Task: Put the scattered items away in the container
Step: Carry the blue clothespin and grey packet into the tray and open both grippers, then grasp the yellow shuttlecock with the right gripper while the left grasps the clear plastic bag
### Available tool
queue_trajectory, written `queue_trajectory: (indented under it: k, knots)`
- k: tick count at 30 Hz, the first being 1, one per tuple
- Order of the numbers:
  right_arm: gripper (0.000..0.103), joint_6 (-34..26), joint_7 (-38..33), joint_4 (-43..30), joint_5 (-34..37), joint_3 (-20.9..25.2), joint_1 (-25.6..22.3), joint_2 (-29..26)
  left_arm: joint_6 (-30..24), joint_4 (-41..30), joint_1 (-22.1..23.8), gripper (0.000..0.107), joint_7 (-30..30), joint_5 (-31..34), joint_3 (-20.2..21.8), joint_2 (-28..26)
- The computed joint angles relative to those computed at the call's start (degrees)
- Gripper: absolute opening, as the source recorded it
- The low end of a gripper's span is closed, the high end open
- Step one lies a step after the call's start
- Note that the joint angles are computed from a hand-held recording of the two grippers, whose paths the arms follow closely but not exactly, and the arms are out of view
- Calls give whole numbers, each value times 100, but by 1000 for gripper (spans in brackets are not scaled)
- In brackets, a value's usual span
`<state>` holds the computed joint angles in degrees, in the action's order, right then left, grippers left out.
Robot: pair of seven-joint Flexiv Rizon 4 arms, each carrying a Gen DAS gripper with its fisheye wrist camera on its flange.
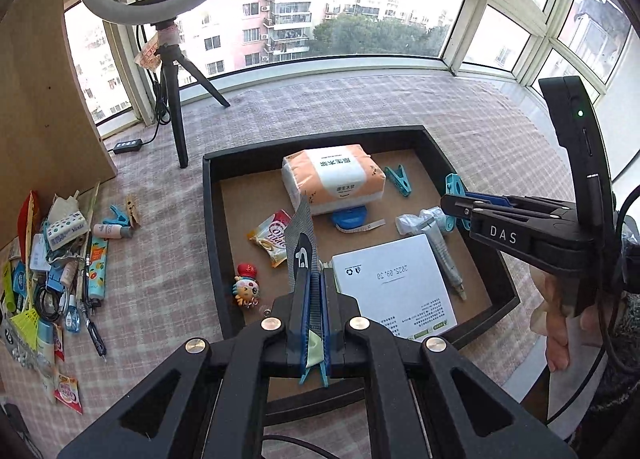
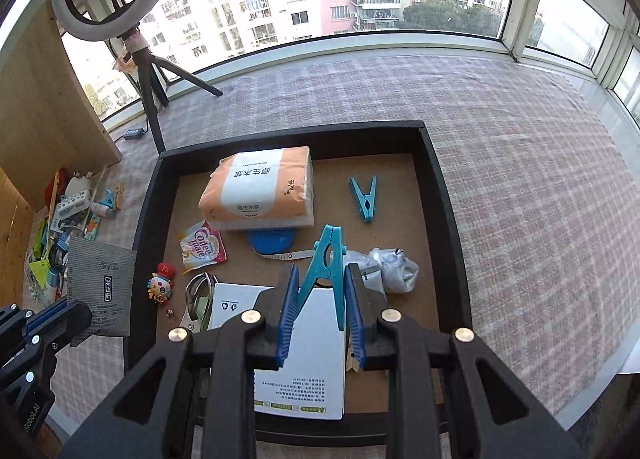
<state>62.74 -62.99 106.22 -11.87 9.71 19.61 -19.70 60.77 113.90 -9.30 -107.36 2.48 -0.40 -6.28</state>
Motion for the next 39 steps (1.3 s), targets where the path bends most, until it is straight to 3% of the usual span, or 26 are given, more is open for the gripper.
queue_trajectory:
  k: [1,2,3,4,5,6,16,24,32,39]
  knots:
    - [24,39,-127,-22,124,75,-64,-14,9,-11,3,11,11,-32,-11,-18]
    - [24,26,-245,-60,236,139,-110,-30,-2,-26,0,24,-17,-16,-7,-26]
    - [33,-13,-280,-87,301,161,-117,-32,20,-24,-1,40,-16,-11,-6,-25]
    - [41,35,-205,-59,291,122,-81,-19,60,-15,-6,45,-30,30,3,-16]
    - [53,126,-117,-15,231,67,-35,-7,63,-26,-18,45,-80,125,19,-4]
    - [55,205,-85,16,165,34,-2,-1,40,-46,-30,45,-136,234,34,9]
    - [55,214,-66,-54,-110,39,190,-41,85,166,87,45,-217,266,93,181]
    - [55,-2,-428,-375,99,303,319,-261,111,731,419,45,-524,392,294,654]
    - [55,-229,-1018,-815,302,633,736,-605,-14,1747,1216,45,-655,730,668,1545]
    - [55,-570,-1433,-1362,525,878,1169,-1040,-230,2814,2315,45,-493,867,1200,2459]
